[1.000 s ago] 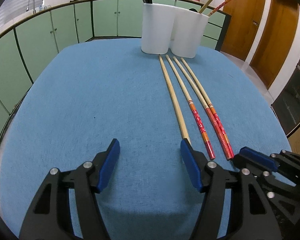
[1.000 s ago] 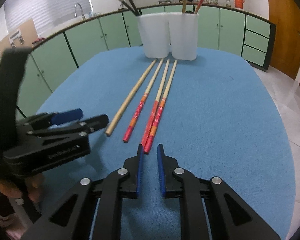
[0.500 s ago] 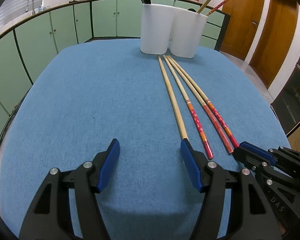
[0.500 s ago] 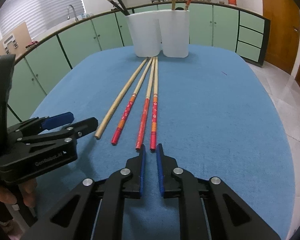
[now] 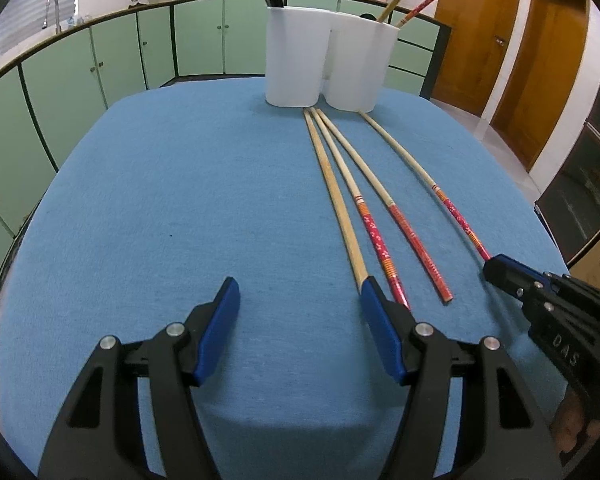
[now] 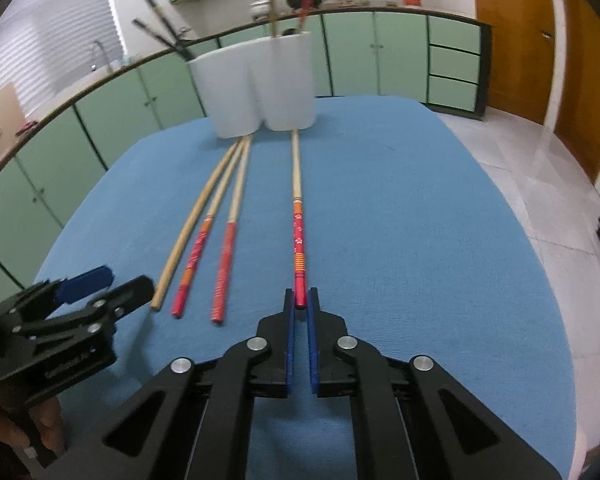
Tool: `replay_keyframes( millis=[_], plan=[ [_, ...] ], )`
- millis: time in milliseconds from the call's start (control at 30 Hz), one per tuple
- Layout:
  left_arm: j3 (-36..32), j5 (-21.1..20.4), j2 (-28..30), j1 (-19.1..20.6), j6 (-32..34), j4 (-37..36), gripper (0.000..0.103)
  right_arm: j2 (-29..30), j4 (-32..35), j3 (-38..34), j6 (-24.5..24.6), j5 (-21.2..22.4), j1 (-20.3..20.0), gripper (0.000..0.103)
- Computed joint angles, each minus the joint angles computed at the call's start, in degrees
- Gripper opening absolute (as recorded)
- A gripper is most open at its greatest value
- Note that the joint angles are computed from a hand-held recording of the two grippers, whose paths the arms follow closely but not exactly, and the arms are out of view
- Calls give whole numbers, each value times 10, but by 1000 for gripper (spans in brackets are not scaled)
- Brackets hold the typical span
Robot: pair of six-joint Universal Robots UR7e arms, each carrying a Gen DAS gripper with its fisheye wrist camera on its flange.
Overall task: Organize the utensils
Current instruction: 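Grasp a red-patterned chopstick with the right tool while the left tool grasps a plain wooden chopstick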
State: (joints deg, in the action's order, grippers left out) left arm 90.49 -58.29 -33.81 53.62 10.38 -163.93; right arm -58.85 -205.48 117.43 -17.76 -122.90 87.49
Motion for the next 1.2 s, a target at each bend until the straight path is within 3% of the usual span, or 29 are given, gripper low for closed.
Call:
replay_keyframes(
  millis=[333,733,933,1000,1200],
  plan=[
    [16,-11,-10,-6,2,-3,61,-2,-2,-3,-4,-6,0,6],
    [7,-2,5,-10,-2,4,54,-1,10,-9,3,-9,-2,6],
    [4,-7,7,-9,-9,4,23,-1,17,-14,6,-12,-1,6],
    [4,-11,7,-8,-10,5,6,1,19,-15,6,-15,0,6],
    [6,-14,1,-1,-28,-6,6,5,27,-19,7,-21,0,6]
  ],
)
